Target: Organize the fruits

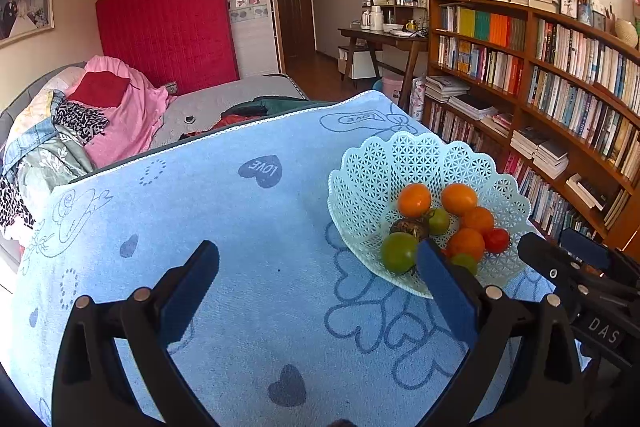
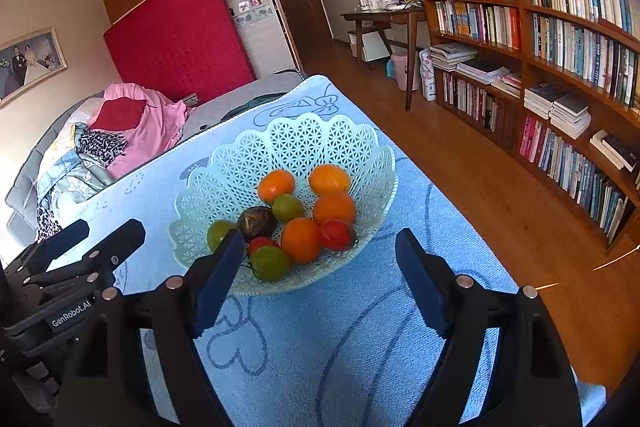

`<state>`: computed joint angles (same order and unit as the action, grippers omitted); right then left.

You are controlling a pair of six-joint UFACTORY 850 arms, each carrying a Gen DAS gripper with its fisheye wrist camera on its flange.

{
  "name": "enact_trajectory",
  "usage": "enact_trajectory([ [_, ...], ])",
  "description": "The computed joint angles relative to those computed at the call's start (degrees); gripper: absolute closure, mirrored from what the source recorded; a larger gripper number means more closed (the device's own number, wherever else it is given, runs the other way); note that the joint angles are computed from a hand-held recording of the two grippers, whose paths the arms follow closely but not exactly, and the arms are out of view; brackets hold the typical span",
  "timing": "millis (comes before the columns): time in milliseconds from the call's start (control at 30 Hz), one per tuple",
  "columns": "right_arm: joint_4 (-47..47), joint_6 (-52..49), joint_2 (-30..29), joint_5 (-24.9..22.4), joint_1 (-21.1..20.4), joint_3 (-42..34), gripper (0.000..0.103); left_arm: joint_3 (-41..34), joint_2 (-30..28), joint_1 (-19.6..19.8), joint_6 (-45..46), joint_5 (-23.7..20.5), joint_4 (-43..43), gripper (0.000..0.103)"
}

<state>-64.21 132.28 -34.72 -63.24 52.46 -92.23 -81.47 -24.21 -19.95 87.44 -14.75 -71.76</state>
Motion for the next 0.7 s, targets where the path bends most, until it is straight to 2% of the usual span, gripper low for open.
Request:
enact_trajectory([
  [200,-0.01,-0.57,-0.13,-1.19,0.63,-0.62,0.023,1.82,1.65,0.02,5.35,0.47,-4.74,0.005],
  [367,0.28,-0.67,-0.03,-2.54,1.14,-0.78,0.018,2.93,2.51,0.04,7.82,0.79,-7.19,0.005],
  [500,1.13,-2.23,-0.42,-3.99,1.55,-1.63,0.018,4.25,3.42,-0.13,13.81,1.79,-12.68,0.005],
  [700,3.11,-6.48,-1.83,-5.9,1.96,-3.94,0.016,5.01,3.71,-0.4,14.78,3.9,-13.77,0.005],
])
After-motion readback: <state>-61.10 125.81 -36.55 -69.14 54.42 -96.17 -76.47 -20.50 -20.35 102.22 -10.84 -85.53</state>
